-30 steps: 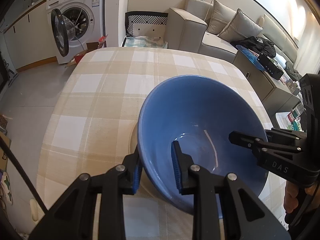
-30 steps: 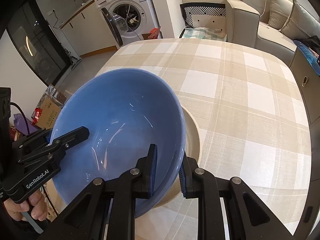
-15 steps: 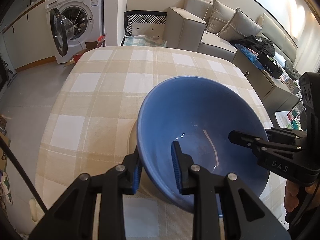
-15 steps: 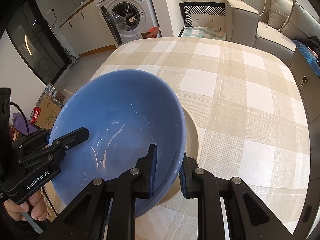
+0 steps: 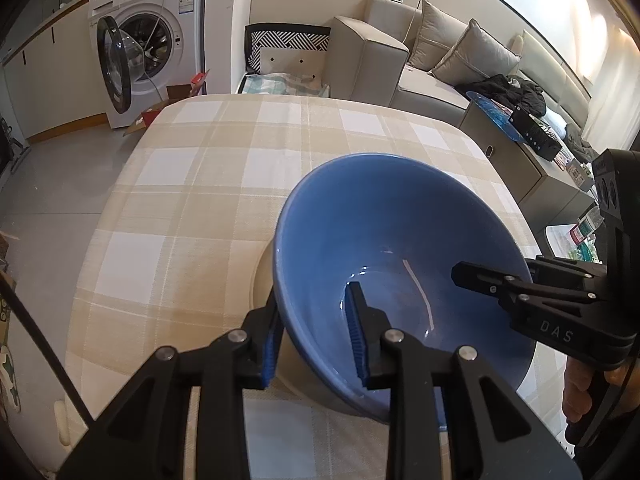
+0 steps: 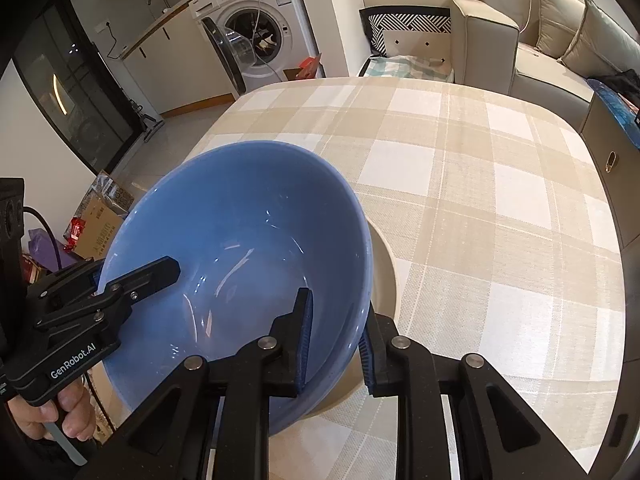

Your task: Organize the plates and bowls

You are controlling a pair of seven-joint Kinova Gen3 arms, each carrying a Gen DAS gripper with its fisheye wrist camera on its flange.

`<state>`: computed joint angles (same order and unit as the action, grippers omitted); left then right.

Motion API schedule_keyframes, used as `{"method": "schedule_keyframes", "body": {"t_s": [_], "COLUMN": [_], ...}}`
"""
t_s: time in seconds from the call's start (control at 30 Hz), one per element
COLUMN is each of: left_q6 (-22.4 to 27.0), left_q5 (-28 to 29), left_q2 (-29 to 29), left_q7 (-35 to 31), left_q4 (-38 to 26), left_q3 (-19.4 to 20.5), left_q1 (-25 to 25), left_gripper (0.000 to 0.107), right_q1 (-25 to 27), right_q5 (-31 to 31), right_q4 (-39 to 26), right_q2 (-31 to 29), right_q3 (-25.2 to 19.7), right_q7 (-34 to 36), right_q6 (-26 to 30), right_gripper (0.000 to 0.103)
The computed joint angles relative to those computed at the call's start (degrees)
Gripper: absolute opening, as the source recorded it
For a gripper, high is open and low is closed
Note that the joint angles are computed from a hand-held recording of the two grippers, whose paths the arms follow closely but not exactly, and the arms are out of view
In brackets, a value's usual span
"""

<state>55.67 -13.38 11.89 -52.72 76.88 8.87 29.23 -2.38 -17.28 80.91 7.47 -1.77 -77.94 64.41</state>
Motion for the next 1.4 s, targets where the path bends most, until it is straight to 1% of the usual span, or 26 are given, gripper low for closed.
{"method": "schedule_keyframes", "body": {"t_s": [0.3, 0.37, 0.4, 0.47, 0.53, 0.6, 0.63, 0.7, 0.77, 0.8, 0.83, 1.0, 1.03, 1.07, 1.1, 1.13, 1.17, 1.4], "left_q6": [-0.51, -1.37, -1.85, -2.54, -4.37, -5.41, -5.61, -7.59, -7.77, -7.84, -7.91, -8.74, -8.47, -8.21, -8.06, -8.14, -8.29, -9.08], "left_q5": [-0.45, -0.65, -0.90, -2.42, -2.26, -2.44, -2.87, -2.75, -5.24, -6.83, -7.65, -7.60, -8.27, -9.69, -11.75, -13.59, -14.50, -14.92], "left_q2": [-0.01, -0.30, -0.49, -1.04, -2.15, -3.07, -3.43, -4.56, -5.18, -5.49, -5.76, -6.89, -6.92, -7.02, -7.19, -7.46, -7.73, -9.02], "left_q7": [-0.01, 0.05, 0.18, 1.10, 1.13, 1.66, 2.21, 2.51, 4.88, 6.19, 6.87, 6.61, 6.99, 8.05, 9.74, 11.07, 11.71, 13.08], "left_q4": [0.25, 0.93, 1.35, 2.28, 3.91, 5.23, 5.71, 7.43, 8.16, 8.50, 8.75, 9.50, 9.45, 9.58, 9.85, 10.26, 10.58, 11.85], "left_q3": [0.05, 0.01, 0.01, -0.11, 0.01, 0.14, 0.18, 0.43, 0.70, 0.87, 1.10, 2.09, 2.27, 2.43, 2.55, 2.71, 2.89, 3.57], "left_q1": [0.37, 0.40, 0.49, 1.09, 0.64, 0.30, 0.25, -0.34, 0.27, 0.68, 0.79, -0.12, -0.01, 0.40, 0.97, 1.43, 1.54, 0.33], "left_gripper": [0.032, 0.038, 0.039, 0.048, 0.054, 0.055, 0.057, 0.059, 0.072, 0.075, 0.080, 0.081, 0.088, 0.099, 0.101, 0.102, 0.103, 0.103], "right_q1": [-0.19, 0.07, 0.06, 0.37, 0.92, 1.65, 1.97, 2.64, 3.00, 3.12, 3.13, 3.10, 3.01, 2.96, 2.89, 2.84, 2.80, 2.32], "right_q5": [0.23, -0.45, -0.40, -0.94, -1.86, -3.19, -3.78, -5.31, -6.47, -6.98, -7.33, -9.54, -9.90, -10.38, -10.75, -11.17, -11.60, -14.66], "right_q4": [0.50, 0.94, 1.28, 2.07, 3.00, 3.98, 4.48, 5.49, 6.03, 6.44, 6.86, 8.08, 8.25, 8.32, 8.48, 8.75, 9.18, 11.65], "right_q2": [-0.35, -0.55, -0.75, -1.15, -1.70, -2.29, -2.62, -3.38, -3.86, -4.21, -4.57, -5.77, -5.99, -6.16, -6.38, -6.68, -7.13, -9.31], "right_q3": [0.00, 0.04, 0.07, 0.25, 0.51, 0.88, 1.07, 1.39, 1.60, 1.70, 1.76, 2.14, 2.19, 2.26, 2.32, 2.41, 2.51, 3.55], "right_q7": [0.02, 0.47, 0.44, 0.69, 1.44, 2.39, 2.81, 4.43, 6.03, 6.77, 7.23, 9.37, 9.75, 10.33, 10.75, 11.27, 11.95, 15.21], "right_q6": [-0.59, -1.07, -1.50, -2.33, -3.02, -3.76, -4.16, -4.83, -4.88, -5.20, -5.60, -6.77, -6.95, -6.96, -7.09, -7.41, -7.84, -10.51], "right_gripper": [0.023, 0.026, 0.029, 0.045, 0.051, 0.058, 0.064, 0.066, 0.072, 0.074, 0.078, 0.087, 0.089, 0.093, 0.095, 0.099, 0.102, 0.103]}}
